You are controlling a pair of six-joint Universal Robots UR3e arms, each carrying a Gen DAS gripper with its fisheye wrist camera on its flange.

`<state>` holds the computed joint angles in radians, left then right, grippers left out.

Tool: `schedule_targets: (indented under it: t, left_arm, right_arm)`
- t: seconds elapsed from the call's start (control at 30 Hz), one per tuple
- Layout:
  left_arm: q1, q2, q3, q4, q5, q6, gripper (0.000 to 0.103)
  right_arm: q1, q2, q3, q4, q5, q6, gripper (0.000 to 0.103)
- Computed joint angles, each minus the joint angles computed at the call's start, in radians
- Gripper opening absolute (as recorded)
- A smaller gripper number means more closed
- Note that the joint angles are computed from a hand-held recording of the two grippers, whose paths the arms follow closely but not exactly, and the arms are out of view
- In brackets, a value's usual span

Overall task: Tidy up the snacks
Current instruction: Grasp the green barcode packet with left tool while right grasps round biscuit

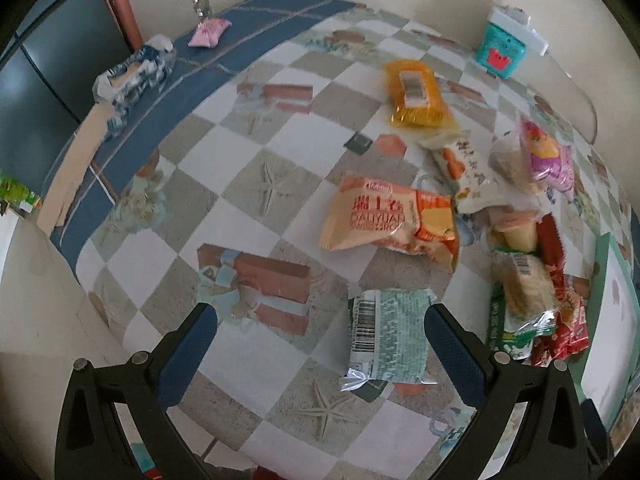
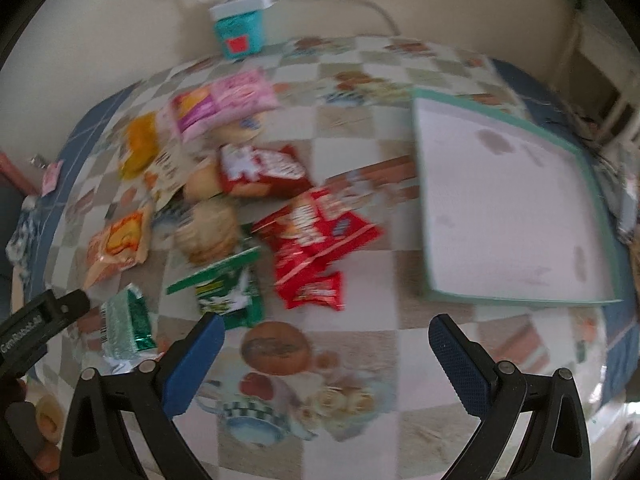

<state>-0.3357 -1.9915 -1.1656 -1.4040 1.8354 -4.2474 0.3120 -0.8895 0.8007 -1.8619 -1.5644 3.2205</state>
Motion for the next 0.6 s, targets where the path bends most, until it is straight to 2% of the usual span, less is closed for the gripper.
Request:
schedule_targets:
  t: [0.1, 0.27, 0.4, 0.47, 0.6]
  left_arm:
    - [0.011, -0.008, -0.022, 0.04, -0.044, 0.021, 0.103]
    - [0.023, -0.041, -0.026, 0.084, -0.106, 0.065, 0.103]
    - [0.028, -0.067, -0.011, 0.086, -0.132, 0.084, 0.101]
    - [0.034, -0.07, -0.017, 0.1, -0.148, 0.084, 0.095]
    - [0.054, -0.052, -0.059, 0.15, -0.173, 0.08, 0.093]
  right_arm:
    - [0.006, 0.035, -0.039, 0.029, 0.044, -0.01, 0.103]
    - [0.031, 0.066, -0.062, 0.024, 0.054, -0.047, 0.103]
    - [0.036, 0.079, -0.069, 0.007, 0.075, -0.07, 0.091]
    - [0.039, 0.085, -0.065, -0.014, 0.086, -0.074, 0.086]
    - [0.052, 0.084, -0.061, -0.08, 0.06, -0.108, 0.085]
